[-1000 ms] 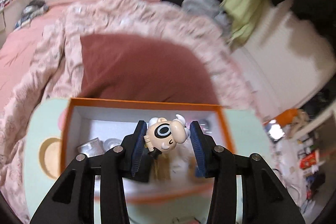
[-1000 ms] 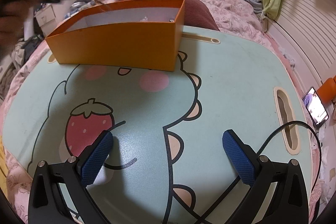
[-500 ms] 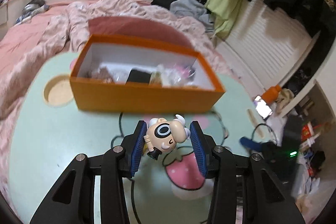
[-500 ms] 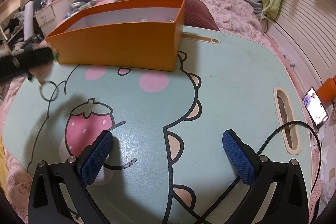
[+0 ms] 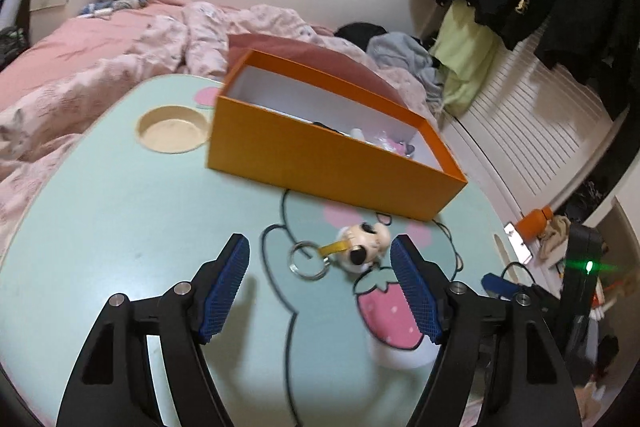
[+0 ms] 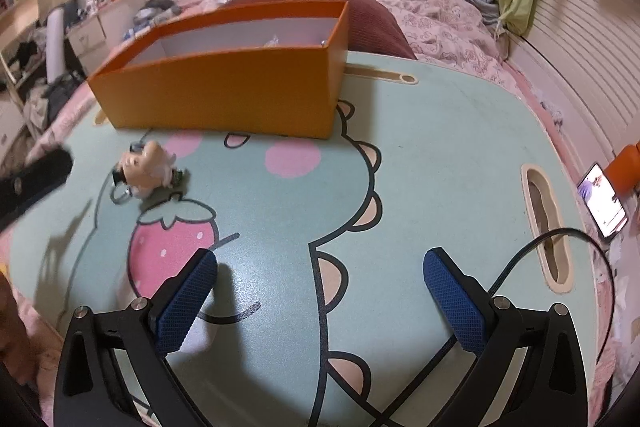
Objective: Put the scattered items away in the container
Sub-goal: 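Lift the keychain figure out of the box and set it on the table, then grasp the black pouch inside the orange box with the right gripper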
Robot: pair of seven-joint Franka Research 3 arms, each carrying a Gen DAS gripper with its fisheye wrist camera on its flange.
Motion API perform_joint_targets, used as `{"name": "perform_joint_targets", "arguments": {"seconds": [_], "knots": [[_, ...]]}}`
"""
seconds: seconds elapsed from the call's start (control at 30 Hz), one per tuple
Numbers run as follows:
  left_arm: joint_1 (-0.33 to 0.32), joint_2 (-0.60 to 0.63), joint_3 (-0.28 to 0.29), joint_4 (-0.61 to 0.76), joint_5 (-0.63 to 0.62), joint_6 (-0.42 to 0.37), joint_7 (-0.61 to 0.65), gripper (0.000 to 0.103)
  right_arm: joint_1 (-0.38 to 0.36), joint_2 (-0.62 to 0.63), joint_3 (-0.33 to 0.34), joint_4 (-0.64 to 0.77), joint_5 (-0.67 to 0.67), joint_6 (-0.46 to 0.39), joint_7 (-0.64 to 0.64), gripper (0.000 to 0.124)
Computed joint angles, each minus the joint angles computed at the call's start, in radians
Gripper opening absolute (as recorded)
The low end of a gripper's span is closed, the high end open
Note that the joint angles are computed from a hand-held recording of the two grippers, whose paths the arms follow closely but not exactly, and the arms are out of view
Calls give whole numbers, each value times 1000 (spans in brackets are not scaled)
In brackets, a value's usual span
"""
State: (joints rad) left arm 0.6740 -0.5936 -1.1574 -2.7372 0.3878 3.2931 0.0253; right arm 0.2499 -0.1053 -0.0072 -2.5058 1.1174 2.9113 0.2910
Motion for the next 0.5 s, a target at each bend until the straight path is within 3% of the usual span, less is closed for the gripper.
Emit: {"name": "perform_joint_targets", "arguments": {"seconds": [0.1, 0.2, 0.33, 0.37, 0.5], "knots": [[-47, 4, 22, -9, 9, -59, -10, 73, 6, -49, -20, 12, 106, -31, -69, 90], [-50, 47, 23, 13, 42, -128, -27, 73, -14, -83, -42, 79, 43, -194, -7, 78], [-45, 101, 25, 46, 110, -185, -28, 74, -33, 26, -30, 311, -122, -502, 202, 69], [-44, 107, 22, 55, 127, -198, -30, 74, -33, 70, -13, 371, -163, -539, 258, 63], [-56, 120, 35, 65, 179, -217, -56, 74, 4, 276, 55, 586, -449, -551, 595, 40]]}}
